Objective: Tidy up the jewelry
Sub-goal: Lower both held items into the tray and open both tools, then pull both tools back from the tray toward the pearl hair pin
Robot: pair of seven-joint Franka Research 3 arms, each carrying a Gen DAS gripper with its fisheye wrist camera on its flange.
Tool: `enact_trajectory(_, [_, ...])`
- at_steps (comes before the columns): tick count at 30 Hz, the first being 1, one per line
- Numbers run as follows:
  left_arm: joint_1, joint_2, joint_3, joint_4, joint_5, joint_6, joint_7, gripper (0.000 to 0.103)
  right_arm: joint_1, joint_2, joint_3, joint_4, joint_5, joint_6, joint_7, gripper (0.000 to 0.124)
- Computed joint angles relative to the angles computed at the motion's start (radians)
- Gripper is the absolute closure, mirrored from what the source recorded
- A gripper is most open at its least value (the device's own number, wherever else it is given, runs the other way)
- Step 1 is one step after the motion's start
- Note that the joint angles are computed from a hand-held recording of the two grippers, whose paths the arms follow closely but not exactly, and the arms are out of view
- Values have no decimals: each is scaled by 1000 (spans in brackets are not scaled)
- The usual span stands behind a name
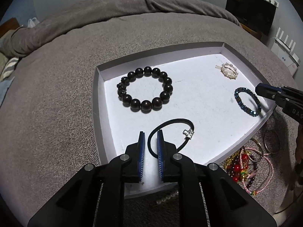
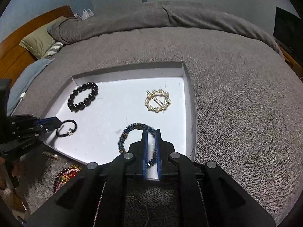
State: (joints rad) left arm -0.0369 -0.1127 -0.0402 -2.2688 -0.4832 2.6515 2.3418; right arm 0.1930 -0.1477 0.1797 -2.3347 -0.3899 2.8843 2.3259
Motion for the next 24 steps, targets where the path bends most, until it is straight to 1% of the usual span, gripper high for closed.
enact_trajectory(2, [-2,-10,2,-4,-14,0,8,86,-3,-14,4,-6,-10,7,10,110])
enact_trajectory(4, [-5,-28,6,-14,-21,4,11,81,-12,-31,13,-15,-21,14,25,101])
enact_trajectory(5, [-7,-37,9,-19,-23,8,15,79,-17,-40,18,-20,-25,17,33,100])
enact_trajectory(6, [-10,-53,13,-30,-28,17,21,74,-23,-54,24,-30,-29,20,42,97])
enact_trajectory(7, [-15,-65,17,-40,-32,26,26,64,-35,-73,35,-42,-40,24,61,91])
enact_trajectory(8, [-22,-87,25,-57,-44,41,38,57,-52,-95,49,-58,-56,32,83,90])
enact_trajectory(9, [-32,-107,34,-74,-59,58,52,46,-64,-107,61,-65,-62,34,91,86])
enact_trajectory(10, [-41,-121,45,-85,-67,67,61,42,-81,-130,76,-80,-74,35,108,82])
enact_trajectory(11, [-47,-140,55,-99,-71,71,65,41,-95,-149,91,-93,-82,34,120,79])
enact_trajectory(12, [-53,-157,64,-110,-72,73,63,40,-107,-164,102,-104,-84,35,127,71])
enact_trajectory(13, [-59,-164,73,-114,-70,73,60,37,-125,-187,118,-120,-92,40,140,65])
enact_trajectory(14, [-66,-179,83,-124,-74,73,60,36,-140,-208,132,-135,-95,45,150,65])
enact_trajectory(17, [-81,-210,101,-148,-67,82,51,32,-156,-257,148,-173,-60,53,143,61])
enact_trajectory(21, [-100,-255,115,-193,-31,118,32,26,-191,-319,187,-214,-21,55,131,51])
enact_trajectory(22, [-106,-265,121,-200,-21,118,25,25,-197,-327,197,-217,-12,54,125,47])
enact_trajectory(24, [-120,-280,137,-210,-10,115,19,24,-202,-346,209,-228,8,54,110,44])
